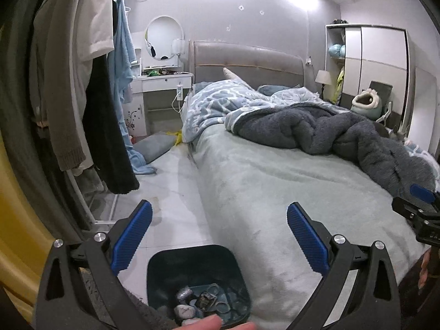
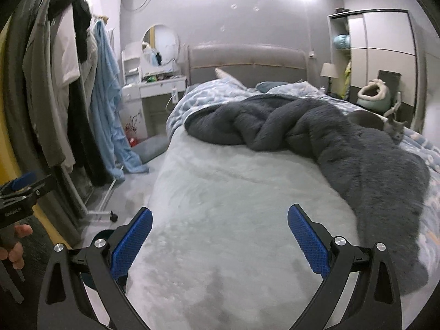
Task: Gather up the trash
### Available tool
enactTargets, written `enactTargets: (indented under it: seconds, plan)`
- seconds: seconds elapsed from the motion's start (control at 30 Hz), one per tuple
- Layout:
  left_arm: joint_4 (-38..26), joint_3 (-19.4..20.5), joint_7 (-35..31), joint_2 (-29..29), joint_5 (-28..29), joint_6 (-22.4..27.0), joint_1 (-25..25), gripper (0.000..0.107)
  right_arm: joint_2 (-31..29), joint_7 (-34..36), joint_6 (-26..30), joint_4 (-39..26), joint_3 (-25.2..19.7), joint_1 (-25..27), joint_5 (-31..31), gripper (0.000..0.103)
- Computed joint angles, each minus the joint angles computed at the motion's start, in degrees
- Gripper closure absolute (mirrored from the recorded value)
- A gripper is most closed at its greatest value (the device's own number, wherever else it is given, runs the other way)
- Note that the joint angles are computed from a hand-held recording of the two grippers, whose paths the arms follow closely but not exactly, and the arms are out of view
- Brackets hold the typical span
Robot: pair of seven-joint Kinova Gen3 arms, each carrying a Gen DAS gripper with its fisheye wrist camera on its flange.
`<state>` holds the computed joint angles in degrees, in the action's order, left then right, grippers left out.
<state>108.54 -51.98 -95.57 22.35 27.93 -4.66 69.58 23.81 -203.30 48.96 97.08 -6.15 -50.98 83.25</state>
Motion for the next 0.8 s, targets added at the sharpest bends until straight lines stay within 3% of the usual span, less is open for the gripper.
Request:
enactTargets:
  seconds: [0.33,0.6,0.8]
  plan:
    - [1.0,0.1,-6.4,-0.9,5.1,-1.4,2.4,0.008,-2.5,-10.8,4.9,6.3,-2.6,-1.2,3.5,0.003]
    - [0.9,7.1,-10.2,-2.6,5.8,-0.9,-3.4,0.008,-2.5,-11.1,4.5,6.5,-3.6,0.2,4.0,0.003]
    - [0.5,9.7,-8.2,-3.2,4.9,0.6,-6.5,0.008,-1.9,-9.5,2.3,6.1,-3.4,1.3,4.2,0.003]
